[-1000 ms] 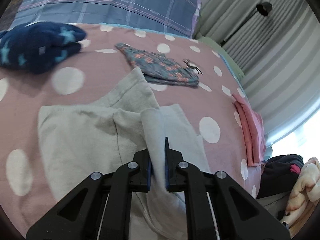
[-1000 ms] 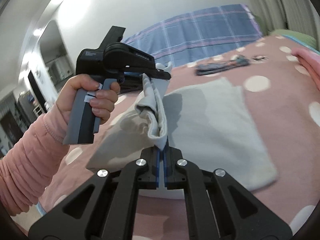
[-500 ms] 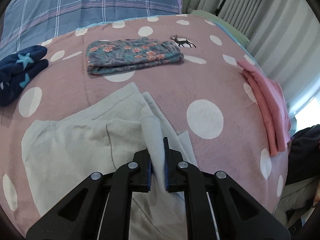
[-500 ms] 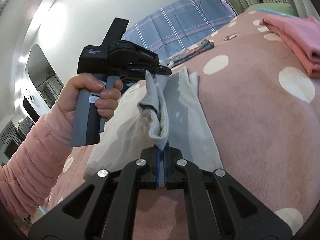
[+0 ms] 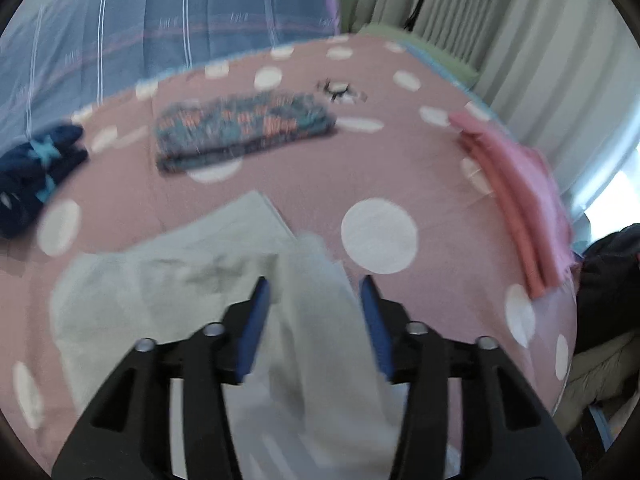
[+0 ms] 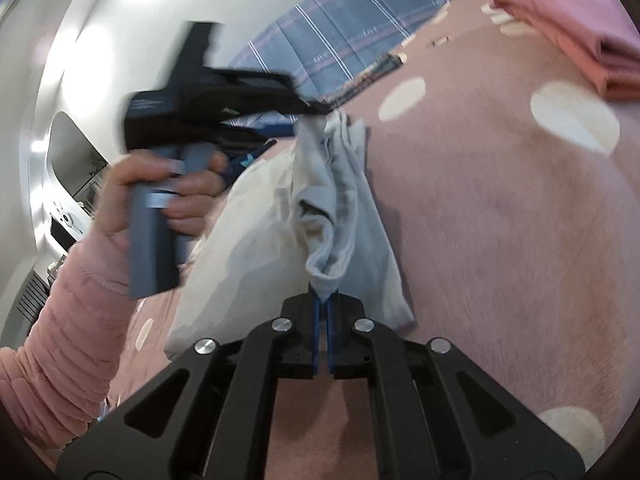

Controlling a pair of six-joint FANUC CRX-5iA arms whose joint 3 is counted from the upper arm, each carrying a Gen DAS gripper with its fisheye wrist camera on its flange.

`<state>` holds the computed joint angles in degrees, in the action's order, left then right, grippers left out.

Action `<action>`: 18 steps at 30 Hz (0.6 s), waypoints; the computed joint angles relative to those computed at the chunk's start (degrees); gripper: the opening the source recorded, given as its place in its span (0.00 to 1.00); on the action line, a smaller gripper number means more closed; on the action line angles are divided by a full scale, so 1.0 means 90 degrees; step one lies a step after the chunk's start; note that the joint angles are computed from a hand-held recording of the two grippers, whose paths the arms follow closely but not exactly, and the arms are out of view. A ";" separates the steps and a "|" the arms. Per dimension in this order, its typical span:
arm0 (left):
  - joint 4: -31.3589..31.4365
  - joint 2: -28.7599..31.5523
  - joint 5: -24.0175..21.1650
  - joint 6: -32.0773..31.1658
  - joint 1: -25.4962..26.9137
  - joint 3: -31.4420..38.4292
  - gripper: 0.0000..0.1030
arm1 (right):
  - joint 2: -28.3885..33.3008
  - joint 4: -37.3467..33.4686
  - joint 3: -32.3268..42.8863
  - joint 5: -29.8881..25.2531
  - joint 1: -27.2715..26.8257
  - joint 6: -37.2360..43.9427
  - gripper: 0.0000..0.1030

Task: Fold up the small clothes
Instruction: 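Lower the grey shirt onto the bedspread and open both grippers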

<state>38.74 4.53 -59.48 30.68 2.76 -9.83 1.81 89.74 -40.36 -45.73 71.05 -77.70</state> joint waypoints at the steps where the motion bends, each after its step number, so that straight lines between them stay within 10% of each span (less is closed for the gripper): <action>1: 0.0139 -0.0261 0.0102 -0.0336 0.0134 -0.0213 0.60 | -0.0016 0.0059 -0.0030 0.0065 -0.0034 -0.0085 0.03; 12: 0.0555 -0.2748 -0.0443 -0.3865 0.3025 -0.2720 0.81 | -0.0249 0.0805 -0.0339 0.0563 -0.0378 -0.1006 0.22; 18: 0.0235 -0.3300 -0.0516 -0.4633 0.3937 -0.3452 0.81 | -0.0149 0.0185 -0.0044 0.0655 -0.0307 -0.0063 0.29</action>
